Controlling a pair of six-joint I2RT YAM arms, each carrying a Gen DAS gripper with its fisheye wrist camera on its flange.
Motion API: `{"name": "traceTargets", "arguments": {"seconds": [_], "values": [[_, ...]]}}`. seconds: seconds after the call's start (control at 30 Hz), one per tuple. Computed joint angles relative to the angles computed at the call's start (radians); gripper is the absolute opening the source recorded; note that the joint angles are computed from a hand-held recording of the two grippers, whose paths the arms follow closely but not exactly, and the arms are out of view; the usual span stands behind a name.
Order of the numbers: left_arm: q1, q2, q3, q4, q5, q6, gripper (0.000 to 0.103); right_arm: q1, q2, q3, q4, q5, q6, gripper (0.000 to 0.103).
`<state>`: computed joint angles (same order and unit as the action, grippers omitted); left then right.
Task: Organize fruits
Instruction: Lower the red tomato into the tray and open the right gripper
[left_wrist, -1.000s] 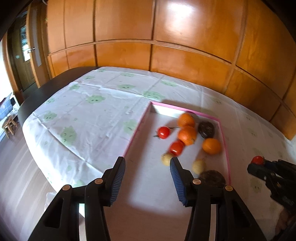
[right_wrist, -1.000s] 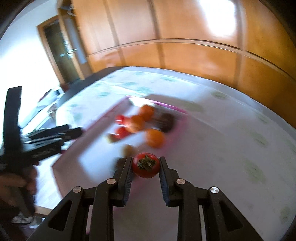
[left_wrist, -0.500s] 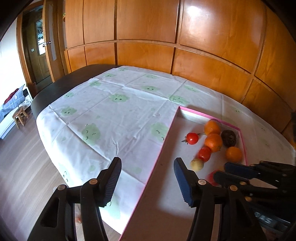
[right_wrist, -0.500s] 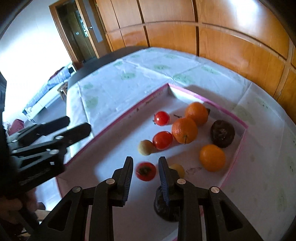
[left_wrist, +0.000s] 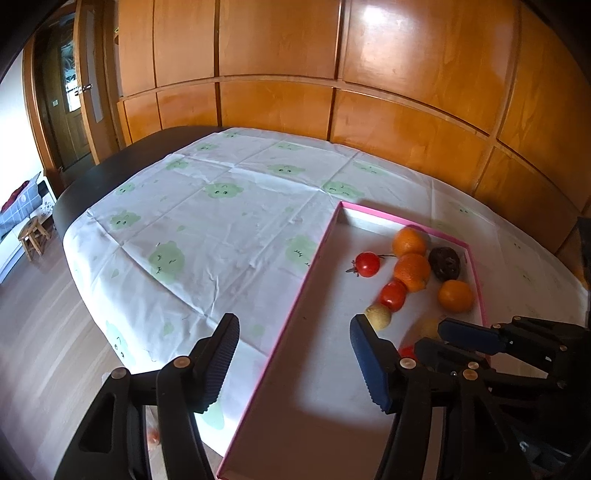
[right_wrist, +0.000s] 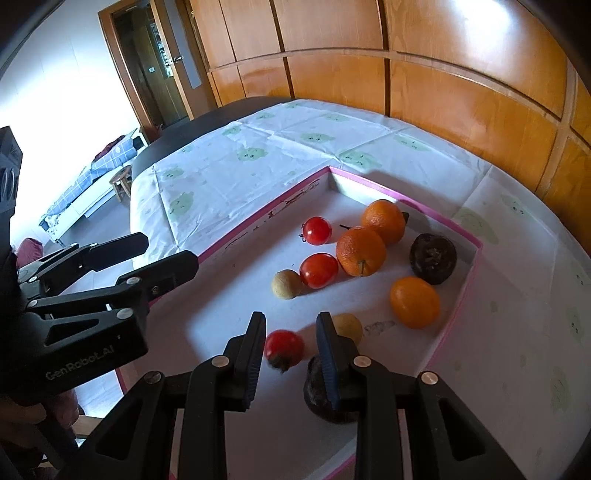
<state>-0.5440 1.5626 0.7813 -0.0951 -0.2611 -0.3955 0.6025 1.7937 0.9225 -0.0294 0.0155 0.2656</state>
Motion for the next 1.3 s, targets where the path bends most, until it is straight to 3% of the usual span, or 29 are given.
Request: {"name": "traceTargets", "arguments": {"seconds": [0.93, 1.13, 1.3], "values": [[-0.1, -0.007, 0.007, -0.006, -0.017, -0.009, 0.069, 0.065, -0.217, -0.219, 0.067, 0.211, 0.145, 0.03], [-0.133, -0.04, -0.021, 0.014, -0.041, -0.025, 0.075, 0.103, -0.301, -0.278, 0.047, 0.318, 0.25, 0.033], [-0.188, -0.094, -0.069, 0.036, -0.103, -0.042, 0.087, 0.144, -0.358, -0.308, 0.003, 0.414, 0.334, 0.036]]}}
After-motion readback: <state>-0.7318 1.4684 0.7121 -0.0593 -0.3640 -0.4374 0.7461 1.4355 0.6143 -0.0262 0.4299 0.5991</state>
